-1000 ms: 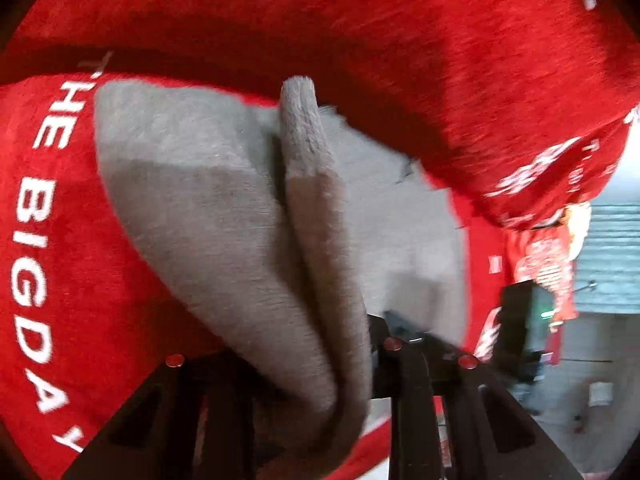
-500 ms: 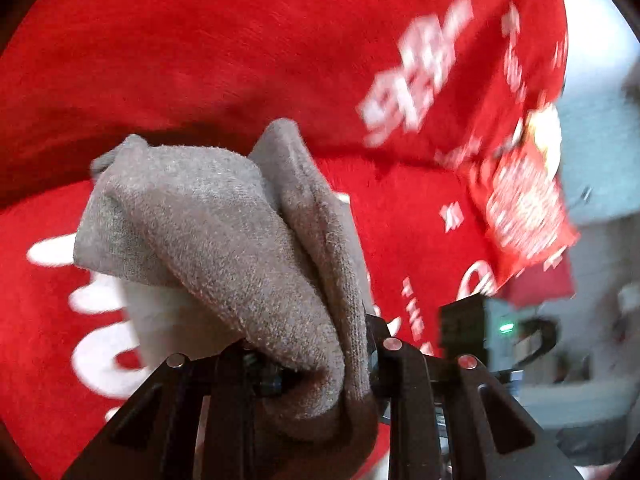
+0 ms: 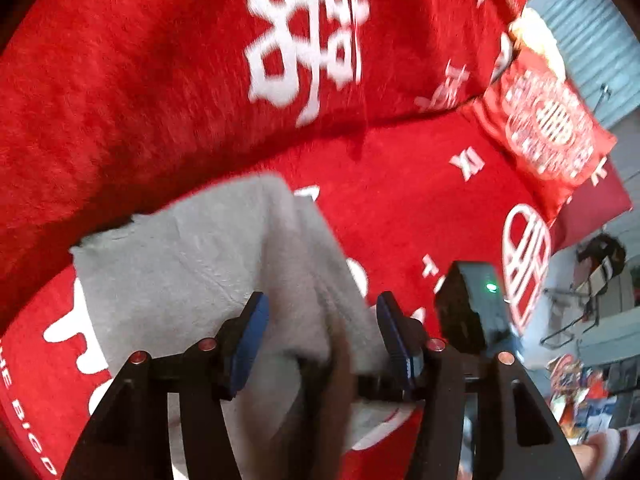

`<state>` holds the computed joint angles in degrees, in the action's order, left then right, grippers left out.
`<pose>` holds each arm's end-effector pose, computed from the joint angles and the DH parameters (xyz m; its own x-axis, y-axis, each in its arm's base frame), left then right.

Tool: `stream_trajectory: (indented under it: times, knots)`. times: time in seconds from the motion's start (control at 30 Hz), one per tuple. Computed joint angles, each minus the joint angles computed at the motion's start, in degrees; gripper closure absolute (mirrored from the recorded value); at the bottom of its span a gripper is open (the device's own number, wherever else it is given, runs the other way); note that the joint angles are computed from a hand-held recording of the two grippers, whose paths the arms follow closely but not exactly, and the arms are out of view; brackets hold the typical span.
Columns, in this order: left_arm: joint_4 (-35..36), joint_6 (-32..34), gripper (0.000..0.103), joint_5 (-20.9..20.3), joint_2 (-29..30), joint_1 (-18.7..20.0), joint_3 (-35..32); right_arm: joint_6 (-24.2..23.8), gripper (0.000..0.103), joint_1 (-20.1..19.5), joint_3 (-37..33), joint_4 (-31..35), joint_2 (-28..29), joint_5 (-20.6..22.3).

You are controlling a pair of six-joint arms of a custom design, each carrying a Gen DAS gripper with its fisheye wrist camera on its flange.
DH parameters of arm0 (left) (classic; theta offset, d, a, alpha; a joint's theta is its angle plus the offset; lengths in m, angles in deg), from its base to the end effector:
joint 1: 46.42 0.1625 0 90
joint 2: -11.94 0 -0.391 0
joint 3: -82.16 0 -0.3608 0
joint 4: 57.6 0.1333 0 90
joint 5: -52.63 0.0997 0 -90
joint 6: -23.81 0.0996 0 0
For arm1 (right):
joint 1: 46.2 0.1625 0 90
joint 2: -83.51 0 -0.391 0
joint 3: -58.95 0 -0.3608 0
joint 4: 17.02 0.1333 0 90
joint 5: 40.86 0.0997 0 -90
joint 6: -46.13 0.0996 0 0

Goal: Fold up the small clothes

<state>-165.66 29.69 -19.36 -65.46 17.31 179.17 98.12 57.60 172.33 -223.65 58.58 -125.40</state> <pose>-0.0840 -0.5410 0.3256 -0.7993 0.5180 -0.3047 0.5271 0.8478 0.0586 0.2577 -0.4506 -0.0737 -0.7544 0.5014 -0.4237 0.6238 0.7486 -0.2247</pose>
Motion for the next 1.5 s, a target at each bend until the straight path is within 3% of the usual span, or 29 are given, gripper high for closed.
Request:
stream_trajectory:
  times: [0.03,0.07,0.1,0.17,0.23,0.3,0.43,0.5,0.57,0.6,0.63,0.73,0.8,0.9,1.07,1.17,1.2,1.3,1.33,1.4,1.5]
  knots:
    - [1.2,-0.7,0.045,0.1,-0.1,0.6,-1.5,1.1,0.064,-0.5,2.0,-4.6,0.2,0.5]
    - [2.1,-1.6,0.038,0.9,-0.2,0.9,-2.2,2.8,0.057,-1.6,3.2,-8.3,0.3,1.5]
    - [3.0,-2.6,0.015,2.2,-0.5,1.2,-2.7,3.8,0.049,-2.4,4.0,-10.4,0.4,2.9]
    - [1.5,-4.1,0.003,7.5,-2.3,1.4,-1.6,6.5,0.045,-4.5,4.8,-16.2,1.5,5.9]
    - [0.7,-4.2,0.003,11.9,-3.8,2.1,-0.7,7.3,0.034,-5.7,4.9,-18.1,1.6,7.9]
    - [1.5,-5.4,0.001,14.9,-4.3,3.4,-0.8,6.0,0.033,-6.6,3.3,-17.2,2.2,10.3]
    - [1.8,-8.8,0.001,19.3,-5.3,5.7,-0.6,2.9,0.03,-5.4,0.3,-8.4,0.0,10.3]
    - [1.5,-10.1,0.001,19.9,-5.1,6.1,-0.4,-1.2,0.03,-4.0,-1.3,1.2,-2.2,8.7]
    - [2.6,-12.2,0.001,19.6,-4.5,7.3,-1.6,-4.8,0.034,-1.5,-5.0,13.0,-4.1,4.2]
    - [3.7,-13.5,0.001,19.4,-4.0,7.8,-2.2,-7.6,0.054,-0.6,-6.9,19.0,-5.0,2.3]
    - [5.3,-15.5,0.001,19.4,-3.4,8.1,-2.5,-10.2,0.086,0.5,-9.1,25.0,-5.8,-0.6]
    - [9.5,-18.9,0.001,23.1,-1.7,8.1,-2.7,-17.9,0.089,5.5,-16.3,40.8,-6.7,-12.1]
    - [8.8,-18.1,0.001,23.3,-2.1,7.8,-1.3,-22.6,0.089,8.1,-17.6,42.1,-7.8,-15.2]
    - [5.7,-17.1,0.001,23.1,-3.4,7.1,1.0,-24.0,0.089,8.6,-14.8,39.4,-9.8,-17.0]
    - [3.1,-17.0,0.001,23.2,-3.3,7.6,3.8,-20.8,0.088,4.4,-8.8,37.6,-11.2,-18.3]
    - [1.4,-16.6,0.001,23.3,-4.0,7.7,5.5,-17.5,0.087,1.9,-5.7,33.5,-11.8,-13.8]
    - [1.7,-16.9,0.001,23.4,-4.3,7.6,5.6,-16.7,0.084,2.2,-5.3,33.8,-12.4,-14.8]
    - [3.7,-17.4,0.001,23.9,-5.1,7.0,5.5,-13.7,0.061,4.3,-4.6,39.3,-15.2,-21.4]
    - [4.3,-17.3,0.001,24.3,-5.5,6.7,5.6,-13.4,0.059,5.0,-4.5,40.1,-15.7,-22.4]
    - [5.5,-17.2,0.001,25.1,-6.6,5.9,6.1,-13.3,0.059,6.2,-3.6,41.9,-17.5,-23.0]
    - [7.2,-17.5,0.001,26.0,-8.6,4.7,7.4,-14.2,0.048,8.3,-2.3,41.9,-19.6,-22.2]
